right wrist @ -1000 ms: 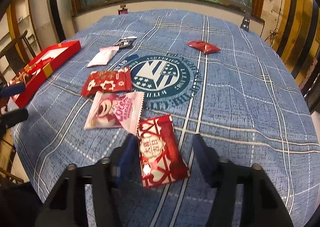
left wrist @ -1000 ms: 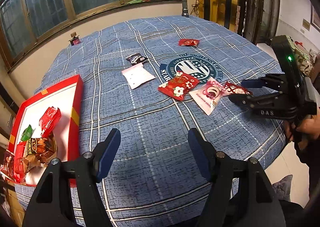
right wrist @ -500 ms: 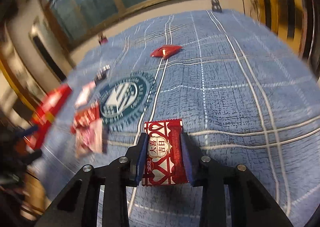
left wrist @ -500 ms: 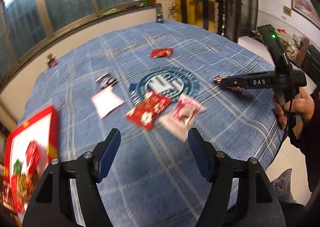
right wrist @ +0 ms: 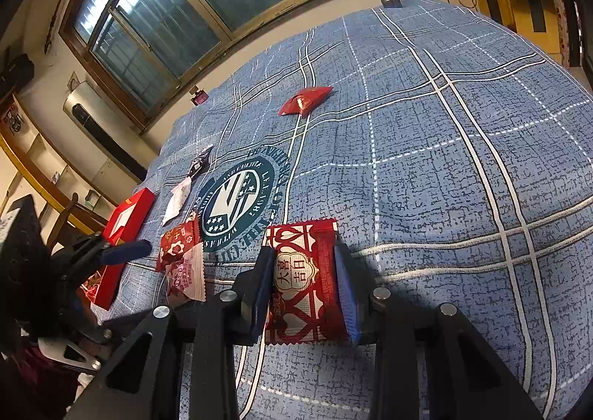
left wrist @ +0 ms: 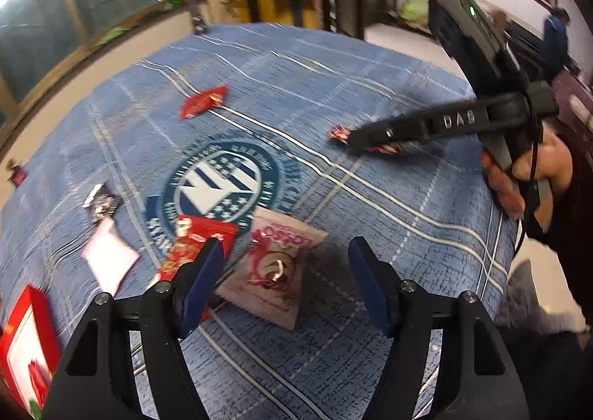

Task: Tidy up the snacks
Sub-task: 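Grasp the pink Lotso candy with the left gripper while the right holds its packet, then carry both held snacks toward the red box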

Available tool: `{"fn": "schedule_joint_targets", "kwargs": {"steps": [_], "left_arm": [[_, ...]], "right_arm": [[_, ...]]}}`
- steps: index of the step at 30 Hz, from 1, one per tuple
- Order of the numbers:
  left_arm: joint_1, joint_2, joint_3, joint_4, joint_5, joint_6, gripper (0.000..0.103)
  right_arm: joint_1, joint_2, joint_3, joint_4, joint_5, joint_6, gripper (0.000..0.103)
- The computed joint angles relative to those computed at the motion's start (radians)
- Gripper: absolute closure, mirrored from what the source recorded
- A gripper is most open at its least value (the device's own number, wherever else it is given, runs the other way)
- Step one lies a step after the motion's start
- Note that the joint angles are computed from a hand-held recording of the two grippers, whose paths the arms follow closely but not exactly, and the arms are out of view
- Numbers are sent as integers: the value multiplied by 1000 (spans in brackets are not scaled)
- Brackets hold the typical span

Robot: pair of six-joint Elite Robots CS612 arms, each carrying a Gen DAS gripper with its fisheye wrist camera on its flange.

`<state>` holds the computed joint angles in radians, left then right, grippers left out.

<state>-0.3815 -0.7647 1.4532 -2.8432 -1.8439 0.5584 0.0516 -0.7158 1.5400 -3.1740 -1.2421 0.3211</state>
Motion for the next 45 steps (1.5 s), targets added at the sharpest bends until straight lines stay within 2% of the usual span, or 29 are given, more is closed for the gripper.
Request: {"fn": "schedule_joint_targets", "kwargs": {"steps": [4, 9, 11, 13, 15, 19, 22, 27, 31, 33, 41, 45], "left_arm": [[-1, 11, -23, 56, 9, 40, 34], [3, 23, -40, 76, -5, 30, 35], [2, 25, -36, 71, 5, 28, 43], [1, 29, -38, 80, 14, 22, 57], [6, 32, -41, 89, -22, 10, 60], [2, 23, -19, 62, -24, -3, 62], [2, 14, 3, 45, -51, -45, 62], [3, -7, 49, 6, -48, -132, 62], [4, -27, 87, -22, -20, -196, 62], [7, -34, 106, -51, -12, -227, 62], [21, -63, 166, -151, -7, -279, 62], [27, -77, 199, -217, 9, -300, 62]], "right_arm": [[0, 2, -3, 0, 2, 2, 69], [0, 2, -3, 2, -1, 0, 68], [1, 4, -7, 5, -4, -2, 68], [2, 3, -7, 7, -8, -4, 68], [4, 3, -8, 10, -14, -6, 68], [8, 3, -10, 16, -27, -13, 68], [10, 1, -10, 21, -37, -20, 68], [17, 0, -16, 38, -62, -37, 68], [41, -5, -28, 79, -147, -85, 68], [48, -8, -29, 99, -153, -85, 69], [49, -19, 2, 77, -39, -47, 69], [61, -12, -6, 73, 25, -40, 69]]}}
